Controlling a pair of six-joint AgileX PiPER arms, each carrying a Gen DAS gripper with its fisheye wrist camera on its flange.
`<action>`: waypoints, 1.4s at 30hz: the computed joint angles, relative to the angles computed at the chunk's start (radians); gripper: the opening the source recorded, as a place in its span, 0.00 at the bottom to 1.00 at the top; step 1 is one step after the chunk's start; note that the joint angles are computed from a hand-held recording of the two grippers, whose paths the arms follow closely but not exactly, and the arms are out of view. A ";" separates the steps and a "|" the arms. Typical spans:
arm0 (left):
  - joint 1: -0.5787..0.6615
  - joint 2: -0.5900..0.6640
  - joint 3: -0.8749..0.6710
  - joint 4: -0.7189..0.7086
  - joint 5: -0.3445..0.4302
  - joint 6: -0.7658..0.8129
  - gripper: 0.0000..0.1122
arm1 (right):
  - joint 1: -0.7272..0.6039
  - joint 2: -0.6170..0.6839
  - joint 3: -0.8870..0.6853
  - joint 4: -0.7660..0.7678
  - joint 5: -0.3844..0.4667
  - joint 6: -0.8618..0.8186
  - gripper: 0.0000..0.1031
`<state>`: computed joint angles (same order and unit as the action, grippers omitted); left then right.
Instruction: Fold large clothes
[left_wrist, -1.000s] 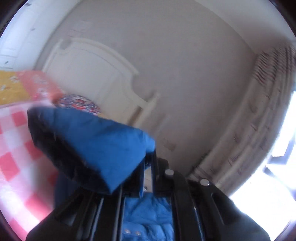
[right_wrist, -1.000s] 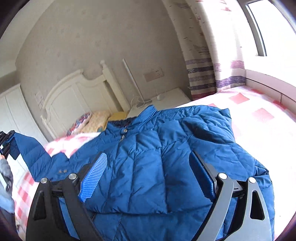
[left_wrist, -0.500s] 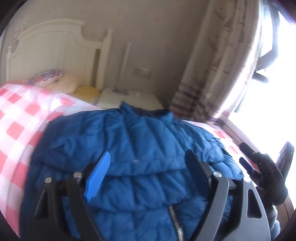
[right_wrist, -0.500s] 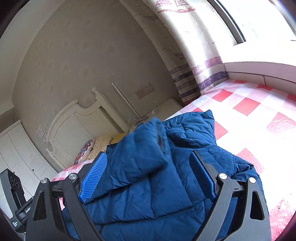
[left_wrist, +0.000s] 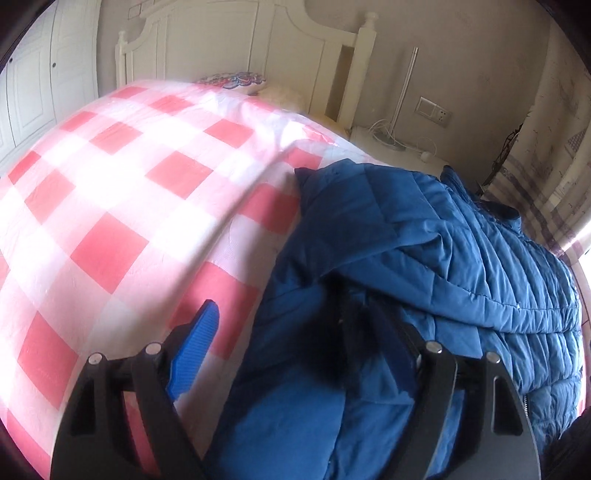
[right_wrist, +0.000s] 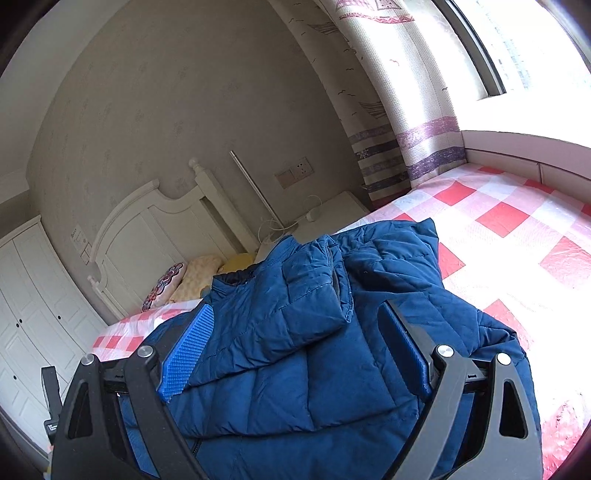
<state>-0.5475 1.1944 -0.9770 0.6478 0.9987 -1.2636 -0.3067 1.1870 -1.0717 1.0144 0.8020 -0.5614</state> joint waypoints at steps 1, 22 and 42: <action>0.010 0.010 0.000 -0.012 -0.001 0.008 0.74 | 0.014 -0.001 -0.001 -0.013 -0.008 0.003 0.84; 0.104 -0.005 0.038 -0.099 -0.103 0.039 0.76 | 0.087 0.307 -0.361 -0.207 0.247 0.254 0.06; 0.097 -0.006 0.037 -0.096 -0.097 0.025 0.77 | -0.031 0.372 -0.314 0.056 0.367 0.188 0.95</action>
